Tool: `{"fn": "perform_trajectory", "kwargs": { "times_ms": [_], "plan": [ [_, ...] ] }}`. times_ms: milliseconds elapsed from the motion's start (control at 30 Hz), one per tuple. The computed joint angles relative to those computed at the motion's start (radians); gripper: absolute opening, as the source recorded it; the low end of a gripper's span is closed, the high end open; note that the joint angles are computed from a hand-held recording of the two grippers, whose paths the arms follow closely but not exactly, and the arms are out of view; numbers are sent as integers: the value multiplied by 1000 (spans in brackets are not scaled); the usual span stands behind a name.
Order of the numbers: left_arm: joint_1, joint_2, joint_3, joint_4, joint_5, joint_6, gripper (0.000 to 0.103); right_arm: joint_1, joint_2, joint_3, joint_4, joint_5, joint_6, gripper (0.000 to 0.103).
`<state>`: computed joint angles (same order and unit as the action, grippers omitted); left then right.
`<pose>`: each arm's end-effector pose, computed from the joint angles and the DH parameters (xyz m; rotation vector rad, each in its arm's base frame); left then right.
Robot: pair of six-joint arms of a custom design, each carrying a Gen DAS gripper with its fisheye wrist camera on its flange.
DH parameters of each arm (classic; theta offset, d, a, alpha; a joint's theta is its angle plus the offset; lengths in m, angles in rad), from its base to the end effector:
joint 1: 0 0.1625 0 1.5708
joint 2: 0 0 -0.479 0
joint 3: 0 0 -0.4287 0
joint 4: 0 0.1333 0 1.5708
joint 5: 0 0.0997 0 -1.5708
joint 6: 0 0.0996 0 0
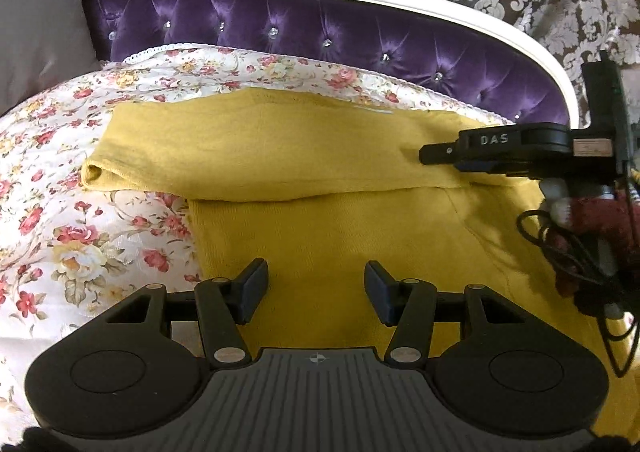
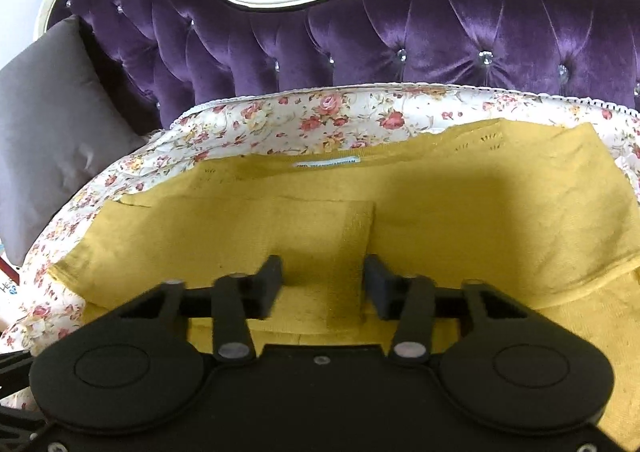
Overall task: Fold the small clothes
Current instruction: 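Grasp the opposite side edge with the right gripper, fold it over, release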
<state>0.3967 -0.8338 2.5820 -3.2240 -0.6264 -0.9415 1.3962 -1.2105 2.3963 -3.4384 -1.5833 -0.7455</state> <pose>-0.2309 -0.3287 0.0276 0.3377 2.3867 -1.0161 0.0484 -0.4858 0.1989 0.7551 -2.5943 0.8514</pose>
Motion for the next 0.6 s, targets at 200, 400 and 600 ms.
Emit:
{"fn": "perform_trajectory", "kwargs": {
  "times_ms": [200,400,600],
  "plan": [
    [1,0,-3,0,-1,1,52,51,-14,-13,45,10,-3,12],
    [1,-2,-7,20,0,-3,52,93,-143,-29,74,110,-46,12],
    [2,-4,-15,54,5,-3,52,46,-194,-88,22,11,-74,12]
  ]
}}
